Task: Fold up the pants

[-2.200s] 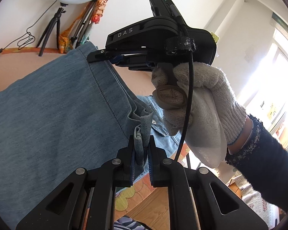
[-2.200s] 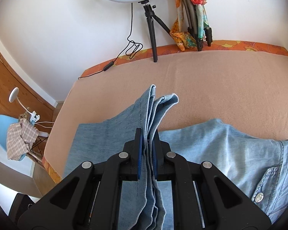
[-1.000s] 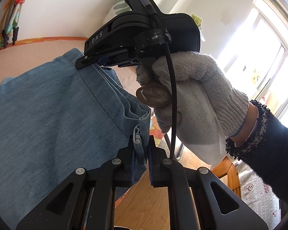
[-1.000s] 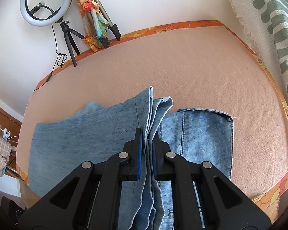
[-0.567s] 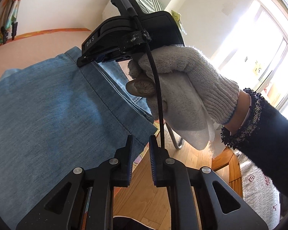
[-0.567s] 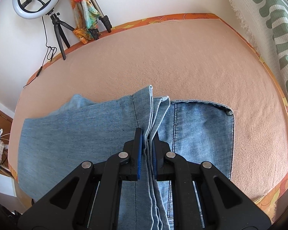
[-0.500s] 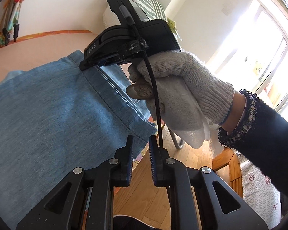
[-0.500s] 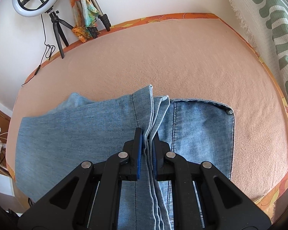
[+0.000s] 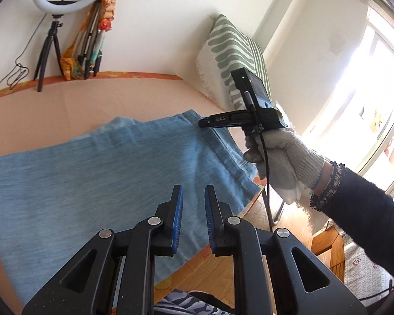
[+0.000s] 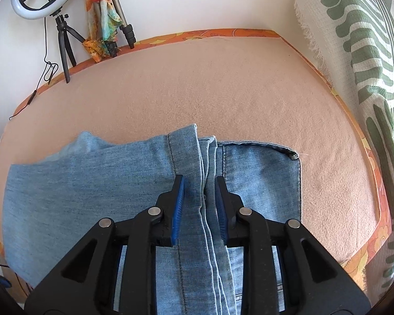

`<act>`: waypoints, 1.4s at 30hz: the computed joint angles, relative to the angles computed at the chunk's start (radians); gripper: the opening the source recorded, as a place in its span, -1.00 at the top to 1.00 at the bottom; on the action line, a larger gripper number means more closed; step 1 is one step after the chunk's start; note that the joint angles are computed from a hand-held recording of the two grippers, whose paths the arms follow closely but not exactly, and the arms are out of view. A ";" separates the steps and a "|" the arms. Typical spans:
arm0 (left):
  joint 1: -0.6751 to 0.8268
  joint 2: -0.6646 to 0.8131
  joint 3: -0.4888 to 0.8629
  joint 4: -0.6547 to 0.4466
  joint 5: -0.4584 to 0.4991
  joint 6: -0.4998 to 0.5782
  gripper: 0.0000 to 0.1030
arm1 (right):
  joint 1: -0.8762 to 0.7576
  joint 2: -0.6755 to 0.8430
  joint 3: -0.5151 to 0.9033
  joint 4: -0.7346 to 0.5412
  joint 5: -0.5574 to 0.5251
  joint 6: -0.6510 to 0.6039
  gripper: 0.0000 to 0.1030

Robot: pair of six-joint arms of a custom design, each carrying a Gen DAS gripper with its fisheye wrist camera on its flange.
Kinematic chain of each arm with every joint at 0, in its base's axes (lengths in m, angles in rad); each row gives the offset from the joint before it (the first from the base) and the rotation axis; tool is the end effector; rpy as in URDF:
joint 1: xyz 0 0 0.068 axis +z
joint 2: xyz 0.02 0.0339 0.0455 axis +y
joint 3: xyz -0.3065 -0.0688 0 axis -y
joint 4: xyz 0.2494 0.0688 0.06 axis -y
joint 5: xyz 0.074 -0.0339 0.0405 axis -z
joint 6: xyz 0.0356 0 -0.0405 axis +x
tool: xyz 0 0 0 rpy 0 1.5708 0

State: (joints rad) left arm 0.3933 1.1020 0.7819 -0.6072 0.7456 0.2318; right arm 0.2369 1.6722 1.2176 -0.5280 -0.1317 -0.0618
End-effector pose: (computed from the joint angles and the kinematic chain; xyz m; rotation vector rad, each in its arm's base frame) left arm 0.1914 0.0533 0.2853 0.1108 2.2656 -0.6065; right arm 0.3509 0.0895 0.2719 -0.4310 2.5211 0.2357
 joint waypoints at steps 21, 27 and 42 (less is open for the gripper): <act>0.692 0.228 -0.063 -0.088 0.036 0.393 0.56 | 0.257 -0.172 0.004 -0.016 -0.034 0.097 0.06; 0.700 0.227 -0.112 -0.034 -0.016 0.395 0.56 | 0.472 -0.116 0.012 -0.007 -0.070 0.134 0.06; 0.848 0.302 -0.083 -0.196 0.066 0.493 0.18 | 0.804 0.389 0.453 -0.161 -0.134 0.197 0.06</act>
